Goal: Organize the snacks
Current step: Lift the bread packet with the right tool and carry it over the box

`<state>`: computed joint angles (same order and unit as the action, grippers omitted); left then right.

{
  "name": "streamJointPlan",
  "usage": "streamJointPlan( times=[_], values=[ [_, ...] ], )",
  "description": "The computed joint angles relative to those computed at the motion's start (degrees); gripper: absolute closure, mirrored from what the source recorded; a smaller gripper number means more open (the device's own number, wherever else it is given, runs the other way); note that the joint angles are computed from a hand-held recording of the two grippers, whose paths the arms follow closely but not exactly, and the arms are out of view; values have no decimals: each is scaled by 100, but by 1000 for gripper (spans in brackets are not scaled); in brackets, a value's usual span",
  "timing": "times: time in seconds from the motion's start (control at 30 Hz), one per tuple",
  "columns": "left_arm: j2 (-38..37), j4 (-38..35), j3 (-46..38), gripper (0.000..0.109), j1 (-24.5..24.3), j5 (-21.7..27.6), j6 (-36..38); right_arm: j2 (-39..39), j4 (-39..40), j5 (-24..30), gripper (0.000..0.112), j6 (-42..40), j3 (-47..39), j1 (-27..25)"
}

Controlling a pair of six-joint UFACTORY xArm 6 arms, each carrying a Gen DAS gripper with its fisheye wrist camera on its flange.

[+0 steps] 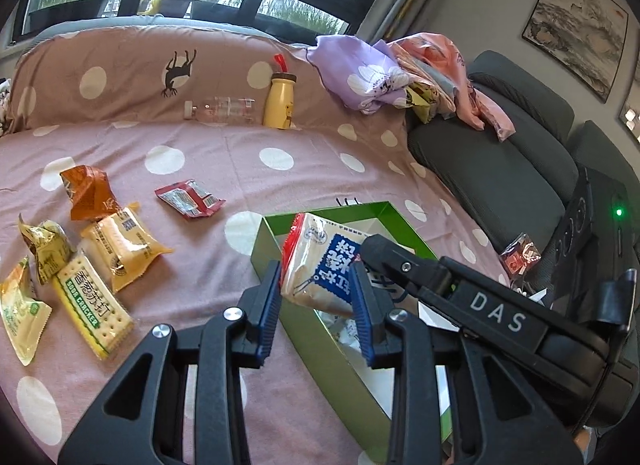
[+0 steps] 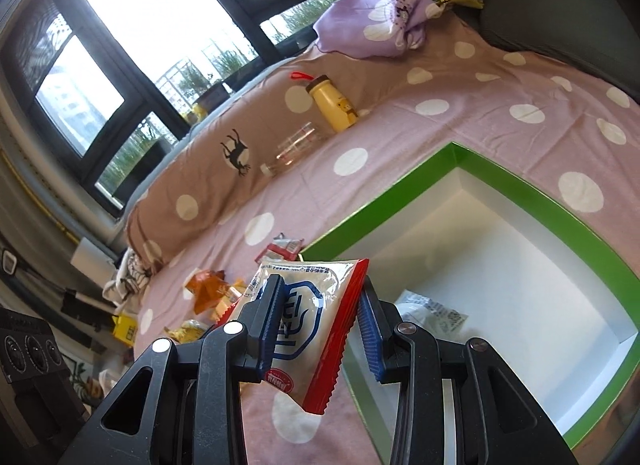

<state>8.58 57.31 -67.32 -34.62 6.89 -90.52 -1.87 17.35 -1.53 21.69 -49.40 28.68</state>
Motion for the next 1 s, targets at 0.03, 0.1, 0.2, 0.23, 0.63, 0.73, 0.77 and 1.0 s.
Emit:
streamJointPlan(
  times=[0.03, 0.1, 0.2, 0.23, 0.63, 0.73, 0.77, 1.0],
  values=[
    [17, 21, -15, 77, -6, -1, -37, -16, 4, 32, 73, 26, 16, -13],
    [70, 56, -54, 78, -7, -41, -122, -37, -489, 139, 73, 559, 45, -120],
    [160, 10, -92, 78, -5, -147, -144, -70, -1075, 227, 73, 1081, 89, -236],
    [195, -68, -108, 78, -12, -167, -89, -68, -1119, 282, 73, 1131, 80, -251],
    [629, -492, -389, 79, -115, -277, 106, -16, -987, 775, 73, 1053, 28, -446],
    [683, -579, -418, 79, -129, -267, 165, 14, -991, 896, 73, 1046, -5, -489],
    [710, -627, -430, 79, -136, -264, 195, 26, -1025, 935, 73, 1071, -16, -505],
    [792, -828, -481, 79, -189, -139, 416, 100, -1297, 1170, 73, 1291, -102, -578]
  ],
)
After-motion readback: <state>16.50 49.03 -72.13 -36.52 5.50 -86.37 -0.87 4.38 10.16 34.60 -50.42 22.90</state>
